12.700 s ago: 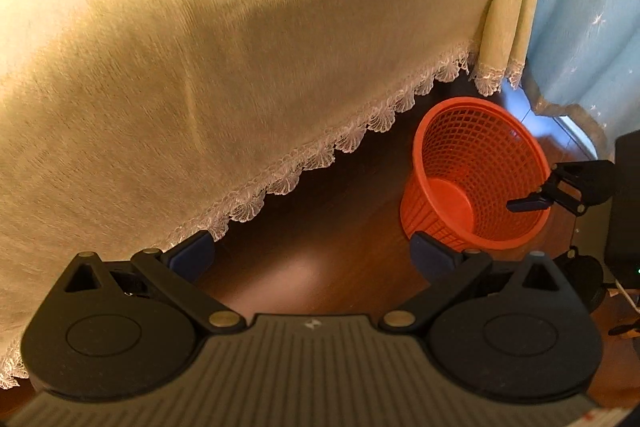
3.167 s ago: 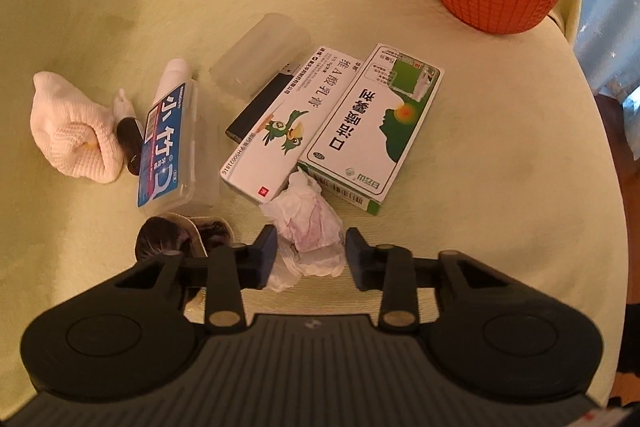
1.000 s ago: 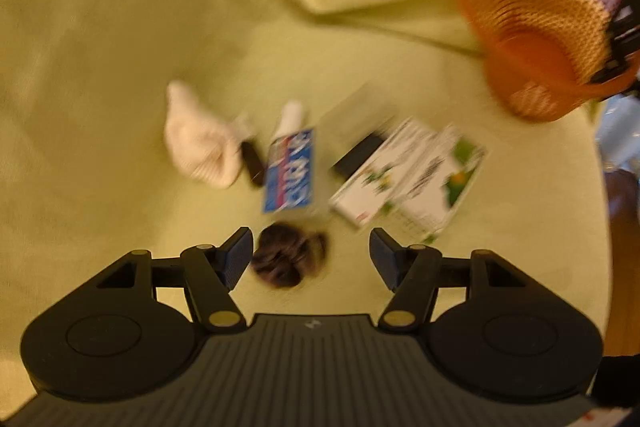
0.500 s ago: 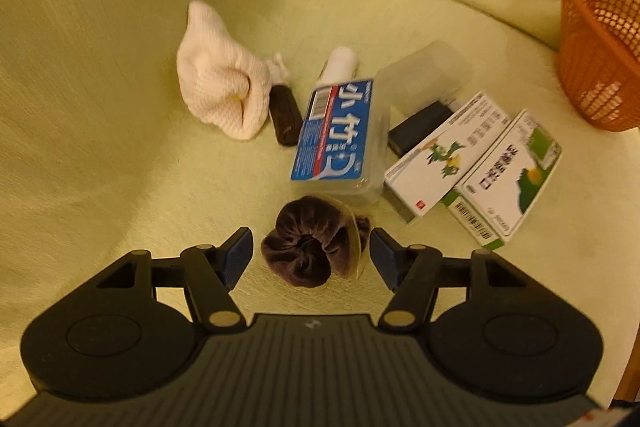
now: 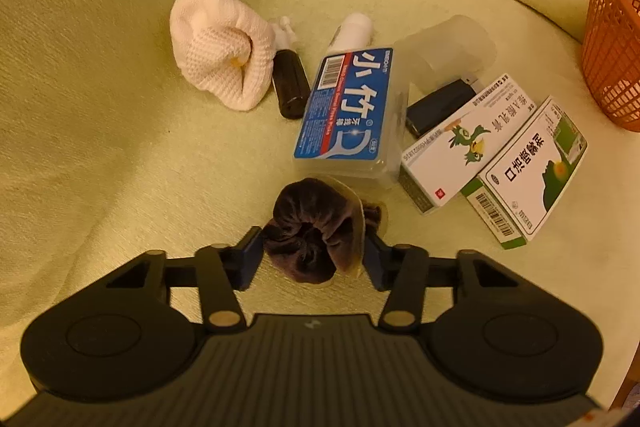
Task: Organize objects
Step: 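Grasp the dark brown scrunchie with the left tool, then carry the scrunchie to the wastebasket and open the left tool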
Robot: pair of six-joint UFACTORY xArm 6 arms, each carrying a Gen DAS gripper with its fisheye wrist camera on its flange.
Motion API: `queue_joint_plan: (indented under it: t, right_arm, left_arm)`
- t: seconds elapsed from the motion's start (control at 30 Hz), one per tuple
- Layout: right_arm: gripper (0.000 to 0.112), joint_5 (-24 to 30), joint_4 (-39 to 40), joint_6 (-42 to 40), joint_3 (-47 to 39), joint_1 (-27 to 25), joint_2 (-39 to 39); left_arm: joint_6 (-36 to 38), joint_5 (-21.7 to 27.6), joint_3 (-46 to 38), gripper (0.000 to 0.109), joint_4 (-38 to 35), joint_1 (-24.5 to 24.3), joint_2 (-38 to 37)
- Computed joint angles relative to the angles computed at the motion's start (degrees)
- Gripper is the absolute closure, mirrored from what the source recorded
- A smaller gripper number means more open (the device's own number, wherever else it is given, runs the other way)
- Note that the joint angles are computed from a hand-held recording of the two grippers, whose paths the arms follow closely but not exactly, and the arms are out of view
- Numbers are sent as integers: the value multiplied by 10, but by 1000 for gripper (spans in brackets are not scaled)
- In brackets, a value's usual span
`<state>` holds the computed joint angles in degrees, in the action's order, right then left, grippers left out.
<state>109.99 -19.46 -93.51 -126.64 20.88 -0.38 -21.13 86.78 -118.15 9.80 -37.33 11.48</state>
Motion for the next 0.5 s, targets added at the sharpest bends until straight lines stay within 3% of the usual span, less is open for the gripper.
queue_joint_plan:
  t: [0.17,0.5]
  right_arm:
    - [108,1,0,1,-2,0,1]
    - [108,-10,0,-4,16,0,-10]
  left_arm:
    - [4,8,-5,84,-7,-2,0]
    - [4,53,-59,88,-8,-13,6]
